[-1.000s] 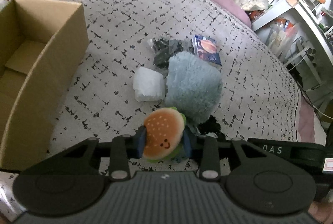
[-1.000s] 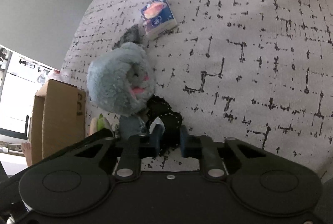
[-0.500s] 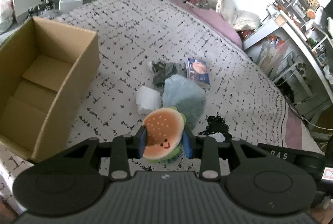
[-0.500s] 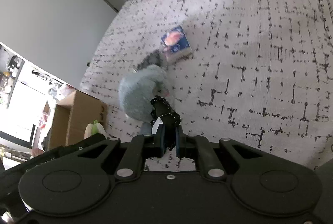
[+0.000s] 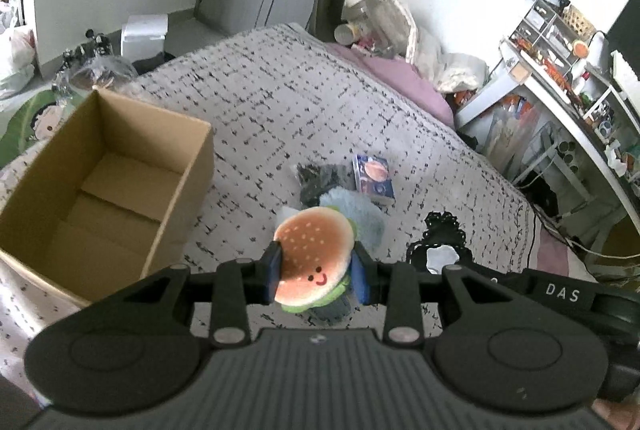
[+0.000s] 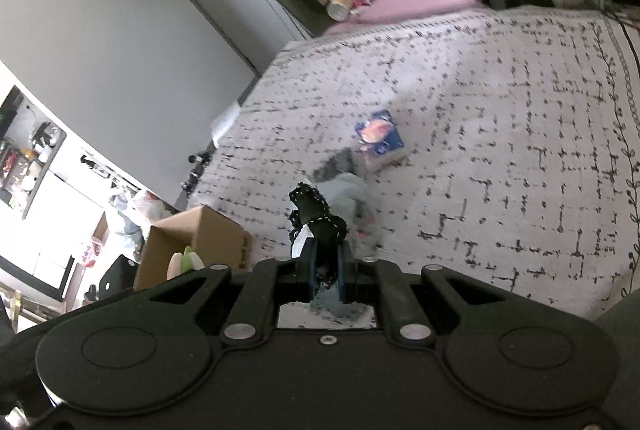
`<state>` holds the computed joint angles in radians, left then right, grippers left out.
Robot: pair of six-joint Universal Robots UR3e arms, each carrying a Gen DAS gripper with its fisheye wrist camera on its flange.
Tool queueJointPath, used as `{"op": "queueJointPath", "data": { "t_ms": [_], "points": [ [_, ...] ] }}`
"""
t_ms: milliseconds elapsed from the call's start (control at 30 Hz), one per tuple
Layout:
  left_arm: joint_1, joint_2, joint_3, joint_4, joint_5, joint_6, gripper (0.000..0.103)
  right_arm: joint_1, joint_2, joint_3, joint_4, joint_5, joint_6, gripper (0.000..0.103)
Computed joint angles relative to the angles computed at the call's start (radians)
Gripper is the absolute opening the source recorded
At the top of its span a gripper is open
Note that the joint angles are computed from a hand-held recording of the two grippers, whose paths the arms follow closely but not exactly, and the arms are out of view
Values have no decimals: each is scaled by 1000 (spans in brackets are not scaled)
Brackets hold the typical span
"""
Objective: Organize soft objects
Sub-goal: 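Carry the hamburger plush and black hair tie over the cardboard box with both tools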
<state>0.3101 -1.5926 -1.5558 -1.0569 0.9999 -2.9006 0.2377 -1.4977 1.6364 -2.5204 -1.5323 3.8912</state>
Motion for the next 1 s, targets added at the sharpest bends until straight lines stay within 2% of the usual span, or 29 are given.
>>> {"op": "queueJointPath", "data": {
  "t_ms": [600,1000],
  "points": [
    [149,51,49,-86,-81,88,35,129,117,-223,11,-102,11,10],
    [247,14,78,-106,-121,118,35,215,278,-464,76,-157,0,10]
  ]
}}
